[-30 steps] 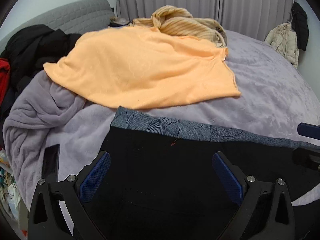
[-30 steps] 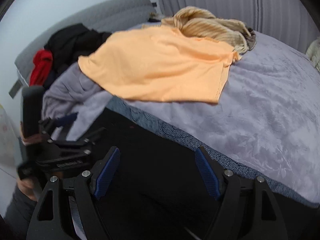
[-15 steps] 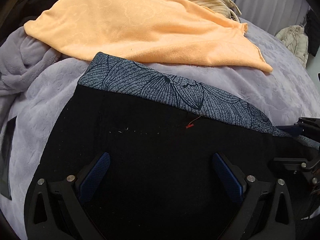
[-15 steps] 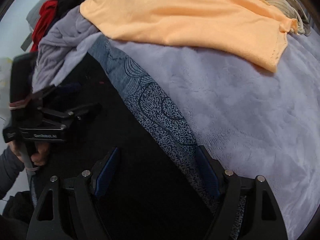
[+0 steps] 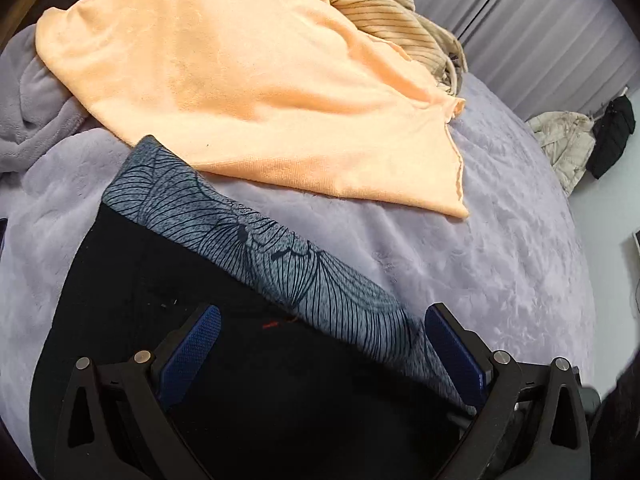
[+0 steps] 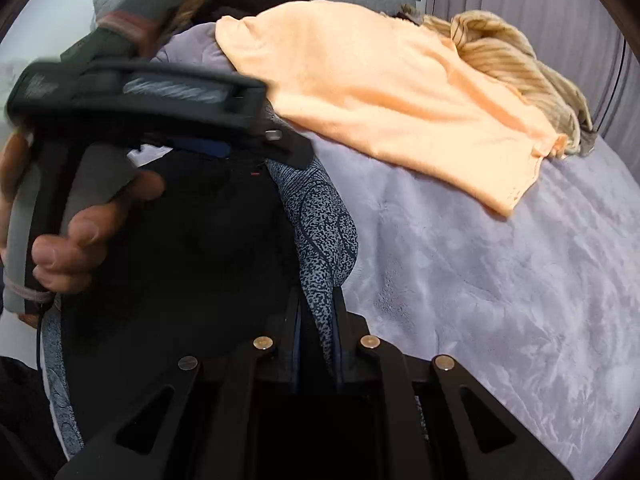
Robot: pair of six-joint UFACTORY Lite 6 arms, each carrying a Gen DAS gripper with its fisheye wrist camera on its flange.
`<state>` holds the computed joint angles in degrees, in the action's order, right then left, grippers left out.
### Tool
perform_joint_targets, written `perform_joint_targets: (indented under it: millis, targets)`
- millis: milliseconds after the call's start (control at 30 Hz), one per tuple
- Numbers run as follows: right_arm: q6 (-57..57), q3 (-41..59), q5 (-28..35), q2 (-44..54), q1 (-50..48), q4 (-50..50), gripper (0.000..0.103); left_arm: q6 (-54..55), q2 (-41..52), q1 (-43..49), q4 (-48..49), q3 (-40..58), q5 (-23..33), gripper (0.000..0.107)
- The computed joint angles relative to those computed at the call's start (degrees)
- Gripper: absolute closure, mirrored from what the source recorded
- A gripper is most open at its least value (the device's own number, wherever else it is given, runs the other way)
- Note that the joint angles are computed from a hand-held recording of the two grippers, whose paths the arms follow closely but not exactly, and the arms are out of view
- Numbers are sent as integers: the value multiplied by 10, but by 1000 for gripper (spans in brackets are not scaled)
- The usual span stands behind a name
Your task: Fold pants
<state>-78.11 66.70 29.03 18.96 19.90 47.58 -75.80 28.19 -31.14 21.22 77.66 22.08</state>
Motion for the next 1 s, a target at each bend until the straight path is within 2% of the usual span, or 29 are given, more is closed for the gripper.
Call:
perform_joint_targets:
  millis: [133, 233, 267, 300, 333, 400, 467, 533, 567, 633, 667, 700, 767, 833, 900, 933, 1000]
  targets:
    - [-105, -141, -104, -112, 43, 88, 90, 9, 78, 14, -69, 89, 73, 5]
    - [-155, -189, -149, -143, 67, 136, 90, -19, 128, 15, -61, 130, 119, 7]
    - [-148, -191, -161, -143, 78, 132, 90, -33, 142, 8, -50, 148, 151, 34]
    - [-147, -197, -172, -145, 84, 132, 90, -35, 155, 4, -41, 159, 176, 65]
    - [-135, -199, -176, -150, 84, 121, 90, -34, 150, 3, -41, 148, 176, 70]
    - [-84, -193, -156, -161, 72, 74, 90, -71, 96, 2, -19, 73, 129, 84]
    - [-61, -194, -143, -173, 68, 56, 90, -121, 30, -6, 22, -10, 89, 88]
    - [-36, -185, -130, -174, 67, 41, 87, -179, -18, -28, 79, -60, 91, 89]
    - [-29, -178, -119, -171, 64, 39, 82, -207, -36, -42, 105, -78, 100, 90]
    - [-18, -156, -90, -160, 53, 30, 55, -230, -56, -53, 124, -104, 104, 91]
    - [-26, -143, -77, -150, 45, 38, 27, -236, -64, -54, 123, -118, 98, 91]
    - [-36, -125, -70, -134, 38, 47, 19, -230, -65, -48, 114, -121, 88, 91]
    - [15, -68, -60, -81, 31, 6, 19, -247, -80, -50, 119, -143, 75, 91]
    - [111, -15, -41, -29, 35, -79, 23, -251, -97, -55, 124, -149, 77, 91]
    - [166, -6, -34, -20, 42, -136, 76, -269, -133, -71, 138, -173, 78, 91]
    - [173, -11, -20, -30, 39, -138, 76, -281, -155, -82, 147, -189, 83, 91]
    - [135, -81, -32, -108, 40, -105, 82, -324, -212, -115, 181, -227, 101, 91]
